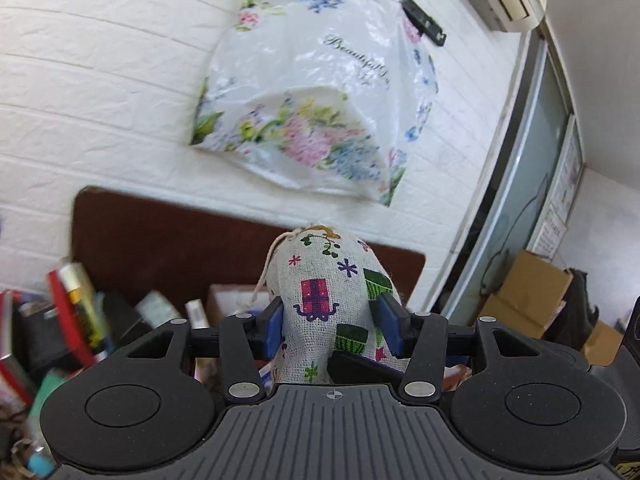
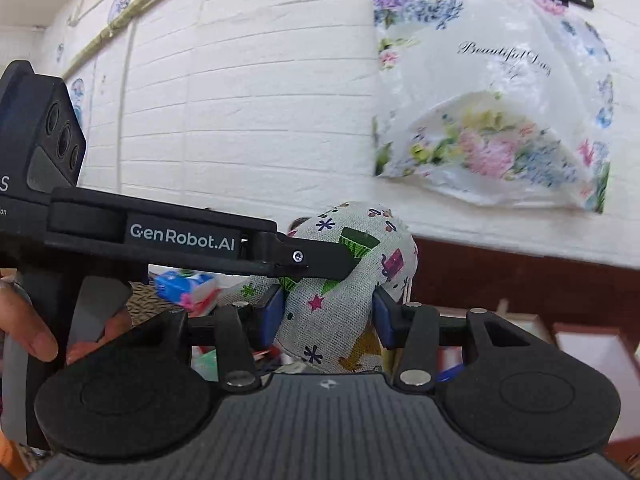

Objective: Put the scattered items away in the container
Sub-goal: 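Lower the pouch into the box and open the right gripper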

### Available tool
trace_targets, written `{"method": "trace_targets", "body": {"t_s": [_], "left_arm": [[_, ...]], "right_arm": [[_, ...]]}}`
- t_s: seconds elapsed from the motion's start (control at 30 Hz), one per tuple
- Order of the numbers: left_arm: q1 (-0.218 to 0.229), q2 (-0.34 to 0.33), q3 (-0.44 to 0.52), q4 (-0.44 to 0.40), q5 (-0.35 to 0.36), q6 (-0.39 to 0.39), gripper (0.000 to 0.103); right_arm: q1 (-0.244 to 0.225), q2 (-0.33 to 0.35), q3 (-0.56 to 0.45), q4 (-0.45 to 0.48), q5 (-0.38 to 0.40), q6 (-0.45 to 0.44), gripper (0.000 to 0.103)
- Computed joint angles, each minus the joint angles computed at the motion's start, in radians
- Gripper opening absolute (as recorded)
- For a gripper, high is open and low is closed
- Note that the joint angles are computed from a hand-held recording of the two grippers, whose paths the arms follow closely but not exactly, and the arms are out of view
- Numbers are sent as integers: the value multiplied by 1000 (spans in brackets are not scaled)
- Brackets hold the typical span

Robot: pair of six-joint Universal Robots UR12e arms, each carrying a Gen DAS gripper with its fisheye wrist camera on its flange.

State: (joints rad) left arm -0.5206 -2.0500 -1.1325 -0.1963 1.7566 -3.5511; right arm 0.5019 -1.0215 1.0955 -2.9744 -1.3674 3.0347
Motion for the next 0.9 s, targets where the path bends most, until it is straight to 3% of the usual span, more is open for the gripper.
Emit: {"method": "trace_targets", "body": {"t_s": [0.17, 0.27, 0.47, 0.9], "left_arm": [[26, -101, 153, -24, -60, -24, 54], [37, -159, 229, -35, -80, -17, 59], [78, -275, 375, -105, -156, -100, 61], [129, -440, 547, -227, -214, -148, 62]], "right_arm": [[-39, 47, -111, 81, -3, -44, 52], [-57, 83, -165, 115, 3, -58, 52], [-88, 185, -297, 194, 16, -91, 52], [-122, 375, -531, 379, 75, -129, 52]]}}
